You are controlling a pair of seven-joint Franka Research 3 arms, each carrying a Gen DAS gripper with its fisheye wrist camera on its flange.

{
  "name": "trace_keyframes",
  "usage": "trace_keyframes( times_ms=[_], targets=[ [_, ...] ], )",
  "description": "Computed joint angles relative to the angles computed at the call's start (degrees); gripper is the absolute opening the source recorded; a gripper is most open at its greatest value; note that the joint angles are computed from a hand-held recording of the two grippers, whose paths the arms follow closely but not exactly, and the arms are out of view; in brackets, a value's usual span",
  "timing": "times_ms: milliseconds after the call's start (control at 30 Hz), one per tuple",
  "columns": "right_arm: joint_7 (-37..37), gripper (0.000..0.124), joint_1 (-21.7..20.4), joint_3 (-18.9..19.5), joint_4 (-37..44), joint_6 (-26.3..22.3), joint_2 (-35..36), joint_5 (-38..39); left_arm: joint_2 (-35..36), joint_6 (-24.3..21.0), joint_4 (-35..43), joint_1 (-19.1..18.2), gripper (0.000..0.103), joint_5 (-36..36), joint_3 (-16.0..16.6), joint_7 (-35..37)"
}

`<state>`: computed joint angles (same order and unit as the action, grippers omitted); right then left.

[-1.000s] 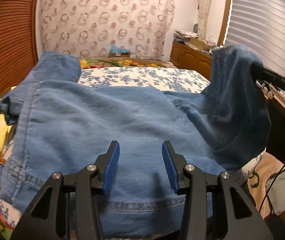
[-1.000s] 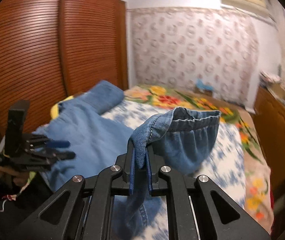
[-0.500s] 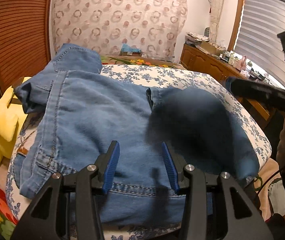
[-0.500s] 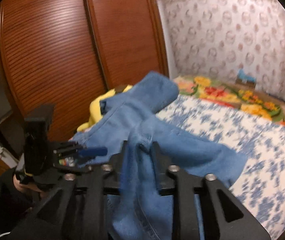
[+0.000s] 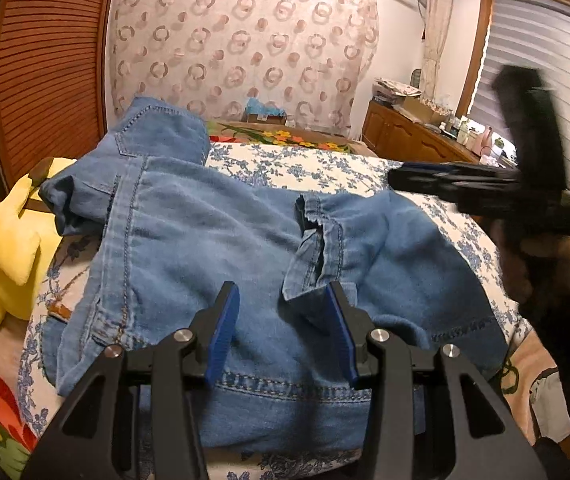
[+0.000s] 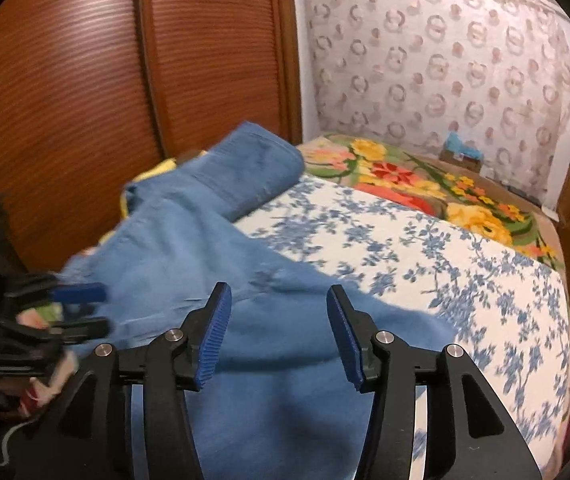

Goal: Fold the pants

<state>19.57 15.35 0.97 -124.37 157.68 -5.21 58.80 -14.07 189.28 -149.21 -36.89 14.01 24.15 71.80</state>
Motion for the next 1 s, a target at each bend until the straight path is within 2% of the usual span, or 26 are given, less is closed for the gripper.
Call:
trace_keyframes(
  times_ms=[100,167,233,300,367,500,600,633,667,733,800,900,967,1000],
  targets=[
    [3.23,0.051,-0.59,0.51,3.82,0.37,4.86,-4.29,0.37,-0.15,0.61,-2.61,0.043,0.13,2.42,0.38],
    [5.93,0.051,-1.22,1.0,6.52,-0.64,8.21,-6.86,1.15,-0.67,1.54,-3.39,0.043,-0.15,2.76,1.04],
    [7.34,0.051,-2.02,1.65,8.32,-1.9,10.45,-8.39,1.84,-0.93,2.15,-7.51,0.043,-1.05,6.29,2.4],
    [8.79,0.051,-2.57,2.3,9.66,-2.75,12.21,-10.15,2.71,-2.34,2.83,-10.0,0.043,-2.59,7.99,4.04],
    [10.91,0.051,-2.74,2.76,10.41,-2.98,13.3,-12.91,4.03,-3.16,3.19,-7.26,0.043,-3.36,4.78,4.34],
    [13.56,0.051,-3.01,3.39,11.26,-2.99,14.78,-17.52,5.04,-2.03,2.76,-8.18,0.043,-6.86,4.98,6.35],
    [13.71,0.051,-3.74,3.95,11.33,-3.5,15.34,-17.81,5.28,-0.57,2.27,-8.71,0.043,-7.75,5.2,6.84],
    [13.53,0.051,-3.95,4.1,11.39,-3.69,15.47,-17.72,5.21,-0.14,2.06,-9.59,0.043,-7.1,6.19,6.33],
    [13.35,0.051,-4.17,4.21,11.54,-4.03,15.69,-17.59,4.81,0.32,1.55,-10.63,0.043,-6.27,7.47,5.84],
    [13.76,0.049,-4.41,4.25,12.04,-4.78,16.22,-17.84,4.49,1.26,1.43,-16.66,0.043,-4.24,13.86,4.49],
    [14.18,0.045,-4.58,4.35,12.48,-5.56,16.57,-18.02,4.28,1.74,1.36,-19.37,0.043,-2.44,16.9,3.2],
    [12.79,0.028,-4.97,4.97,12.15,-5.01,16.49,-16.17,4.08,1.95,1.87,-24.86,0.043,0.51,22.99,1.36],
    [12.53,0.013,-4.87,4.95,11.72,-4.29,16.23,-15.94,3.78,2.13,2.24,-28.44,0.041,2.37,26.91,0.33],
    [12.04,0.01,-4.93,5.02,11.57,-4.02,16.14,-15.52,3.1,2.33,2.34,-32.2,0.037,3.29,30.72,0.19]
  ],
)
